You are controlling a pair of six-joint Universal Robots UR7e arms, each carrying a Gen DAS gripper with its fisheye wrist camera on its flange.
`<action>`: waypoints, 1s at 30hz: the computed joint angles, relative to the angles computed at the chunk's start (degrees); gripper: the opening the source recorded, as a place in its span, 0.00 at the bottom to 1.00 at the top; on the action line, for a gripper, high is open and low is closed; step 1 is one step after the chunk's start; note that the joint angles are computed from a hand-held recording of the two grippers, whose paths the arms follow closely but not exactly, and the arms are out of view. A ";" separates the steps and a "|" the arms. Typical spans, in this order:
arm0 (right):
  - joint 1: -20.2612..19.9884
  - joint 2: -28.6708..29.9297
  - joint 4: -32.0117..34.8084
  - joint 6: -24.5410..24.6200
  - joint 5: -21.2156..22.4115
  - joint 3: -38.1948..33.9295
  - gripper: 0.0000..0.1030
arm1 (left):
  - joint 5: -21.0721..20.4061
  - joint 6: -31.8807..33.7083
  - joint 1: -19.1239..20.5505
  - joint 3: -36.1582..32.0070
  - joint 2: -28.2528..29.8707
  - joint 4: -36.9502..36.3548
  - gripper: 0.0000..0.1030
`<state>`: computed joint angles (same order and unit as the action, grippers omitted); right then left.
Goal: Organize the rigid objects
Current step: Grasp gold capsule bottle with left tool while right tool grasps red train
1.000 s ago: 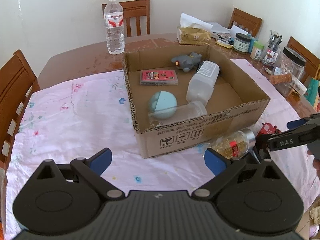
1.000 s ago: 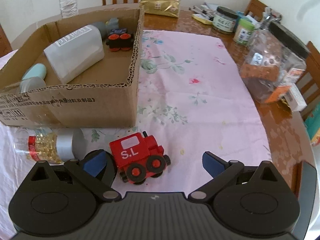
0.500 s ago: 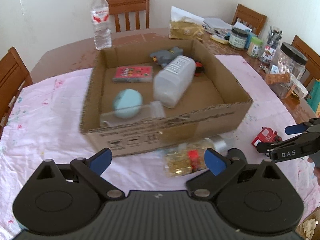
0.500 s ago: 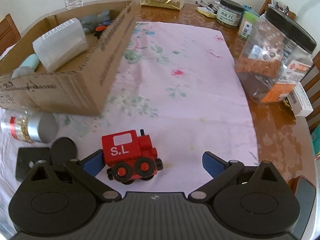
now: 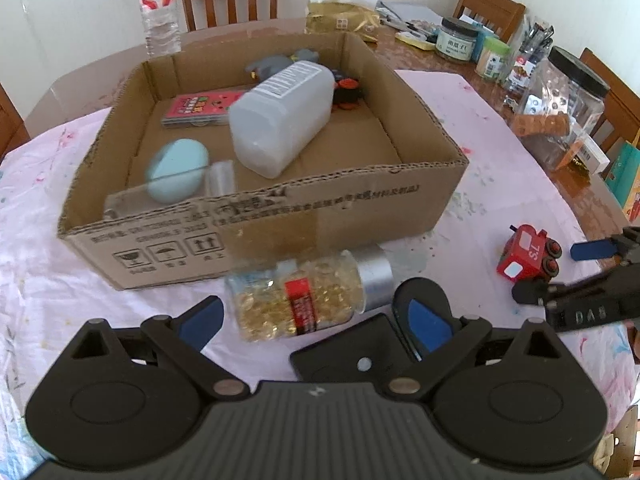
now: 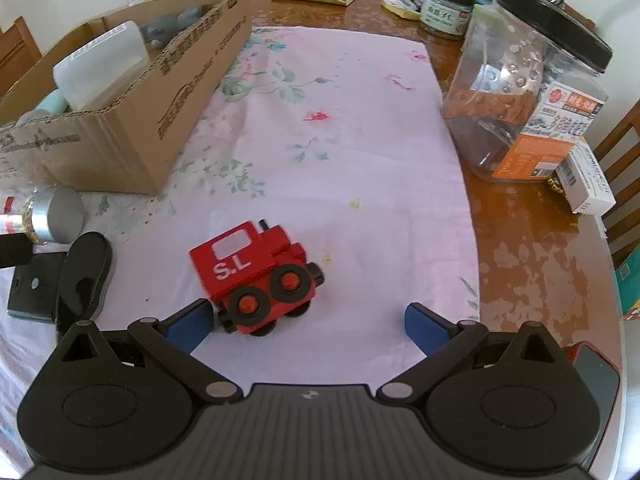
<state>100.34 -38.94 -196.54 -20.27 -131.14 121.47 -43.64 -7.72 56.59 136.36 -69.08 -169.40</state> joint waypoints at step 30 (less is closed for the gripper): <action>2.06 3.06 -5.66 8.31 -5.09 0.86 1.00 | 4.07 3.29 2.52 -0.86 2.54 -2.94 0.96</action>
<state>102.40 -35.89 -202.19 -11.96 -136.22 122.33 -39.57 -4.43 59.11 135.50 -66.54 -172.34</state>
